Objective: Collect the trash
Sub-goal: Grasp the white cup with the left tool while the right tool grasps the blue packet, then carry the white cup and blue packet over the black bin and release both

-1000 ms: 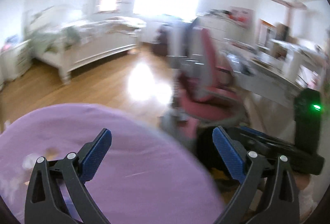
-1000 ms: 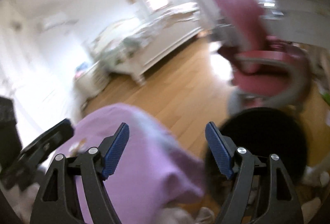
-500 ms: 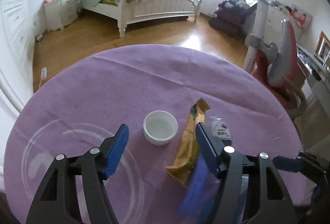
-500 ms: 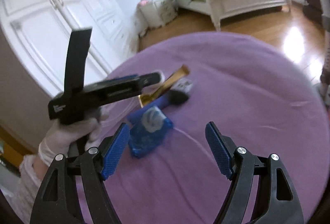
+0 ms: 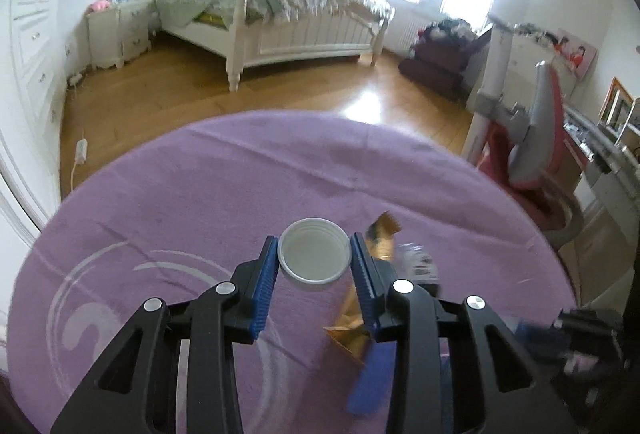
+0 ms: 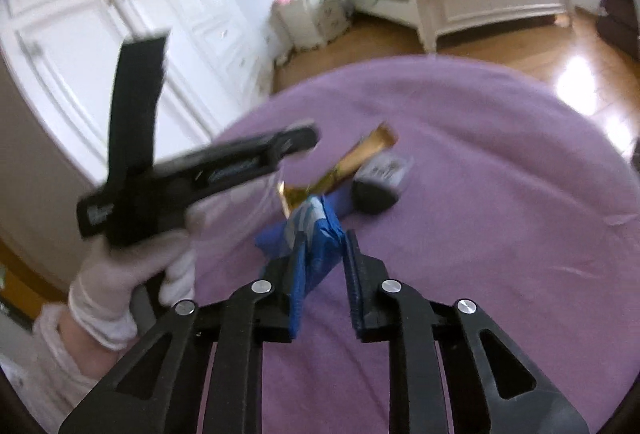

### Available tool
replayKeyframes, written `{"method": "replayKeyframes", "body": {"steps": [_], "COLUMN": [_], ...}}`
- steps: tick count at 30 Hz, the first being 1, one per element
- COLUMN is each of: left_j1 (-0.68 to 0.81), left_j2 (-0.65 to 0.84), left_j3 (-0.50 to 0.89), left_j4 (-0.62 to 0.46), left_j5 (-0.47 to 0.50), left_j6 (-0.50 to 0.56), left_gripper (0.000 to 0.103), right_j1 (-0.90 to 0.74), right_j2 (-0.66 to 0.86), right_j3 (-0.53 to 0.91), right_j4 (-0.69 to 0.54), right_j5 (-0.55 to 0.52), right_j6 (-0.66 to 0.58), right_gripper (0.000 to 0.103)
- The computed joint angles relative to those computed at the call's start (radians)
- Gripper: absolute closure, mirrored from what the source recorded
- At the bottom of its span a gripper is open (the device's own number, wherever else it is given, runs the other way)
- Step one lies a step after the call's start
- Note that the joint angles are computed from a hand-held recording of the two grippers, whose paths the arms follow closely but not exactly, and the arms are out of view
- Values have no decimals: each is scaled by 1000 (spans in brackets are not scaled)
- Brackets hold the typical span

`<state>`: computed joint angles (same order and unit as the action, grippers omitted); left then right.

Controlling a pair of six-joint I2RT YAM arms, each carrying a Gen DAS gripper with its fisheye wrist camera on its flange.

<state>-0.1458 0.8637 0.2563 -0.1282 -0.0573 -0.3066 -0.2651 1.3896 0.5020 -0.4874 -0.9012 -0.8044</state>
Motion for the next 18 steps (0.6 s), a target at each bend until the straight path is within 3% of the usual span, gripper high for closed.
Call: {"method": "replayKeyframes", "body": {"steps": [3,5,7,11,15,18], "left_j1": [-189,-364,-564,-847,-976,-1003], "left_j2": [-173,-181,-131,50,230,334], "left_j3": [18,63,119,247,338,379], "left_j4": [-132,-180,-202,-169,-68,26], "left_j5": [-125,-258,-401,-576,-634,-598], "left_j6": [-114,-185,-266,-342,-326,-297], "left_gripper": [67,67,67,67,67,67], "right_j1": [-166,-282,-382,-612,-761,-857], "right_j2": [-36,-41,-17,85,196,296], "right_j3": [40,78,128,252,375,478], "right_j4": [-110,-175,-241,-374,-415,-442], "right_j5": [-69,-108,-135,-179,-206,-221], "right_j6": [-103,-178,-256,-445,-514,-564], "right_gripper": [85,85,85,84,84,84]}}
